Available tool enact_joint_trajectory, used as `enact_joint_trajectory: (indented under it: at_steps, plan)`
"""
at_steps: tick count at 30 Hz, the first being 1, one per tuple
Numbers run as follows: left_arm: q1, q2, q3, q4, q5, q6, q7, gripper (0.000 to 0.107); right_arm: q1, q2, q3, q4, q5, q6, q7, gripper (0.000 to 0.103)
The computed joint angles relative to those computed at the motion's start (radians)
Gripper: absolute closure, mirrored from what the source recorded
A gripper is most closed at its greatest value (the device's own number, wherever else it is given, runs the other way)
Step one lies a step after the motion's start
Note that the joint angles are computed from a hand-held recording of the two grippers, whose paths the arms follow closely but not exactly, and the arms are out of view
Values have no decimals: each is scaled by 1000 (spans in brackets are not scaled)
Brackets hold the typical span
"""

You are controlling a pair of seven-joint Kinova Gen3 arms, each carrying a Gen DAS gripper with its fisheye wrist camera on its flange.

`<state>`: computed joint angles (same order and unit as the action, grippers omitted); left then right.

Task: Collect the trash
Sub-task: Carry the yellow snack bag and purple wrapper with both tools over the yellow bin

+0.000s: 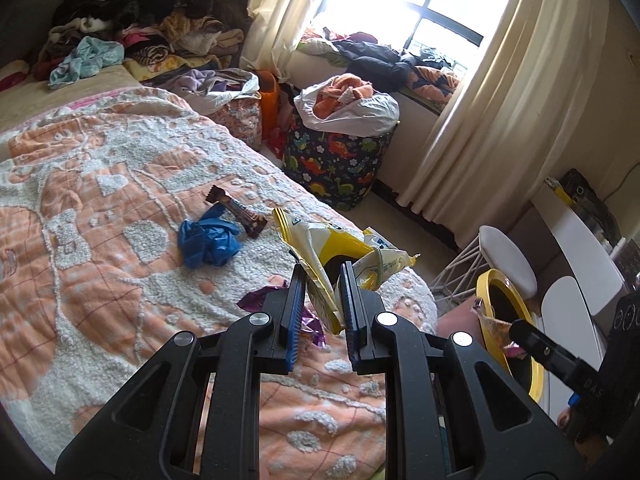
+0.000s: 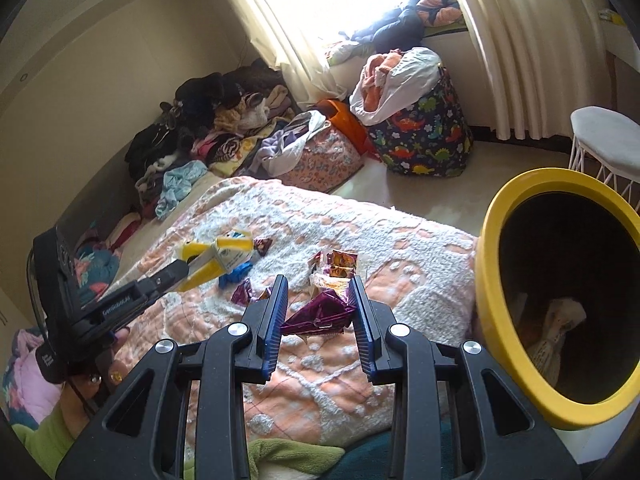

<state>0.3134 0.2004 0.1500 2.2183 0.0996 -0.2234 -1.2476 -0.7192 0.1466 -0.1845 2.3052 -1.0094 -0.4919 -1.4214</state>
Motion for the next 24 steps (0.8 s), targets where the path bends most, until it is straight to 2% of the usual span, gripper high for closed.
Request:
enact_joint_trajectory:
  at_steps: [2,7,15,18,24]
  plan:
    - [49,1,-34,-7,37,3,-43,95,9,-12,1,15,7,-7,-18,73]
    - [89,2,-45,-20,75,7,-94,95,38,-37,-5,48,32,-30,-67,73]
    - [128,9,-46,-44,108,18,-143,96,66,-69,-27,98,19,-76,-116,73]
    - [103,18,-11,-62,83,33,-121,97,79,-79,-34,116,21,-92,-143,73]
    - [170,42,-25,-106,91,42,-147,97,107,-105,-44,158,2,-118,-172,73]
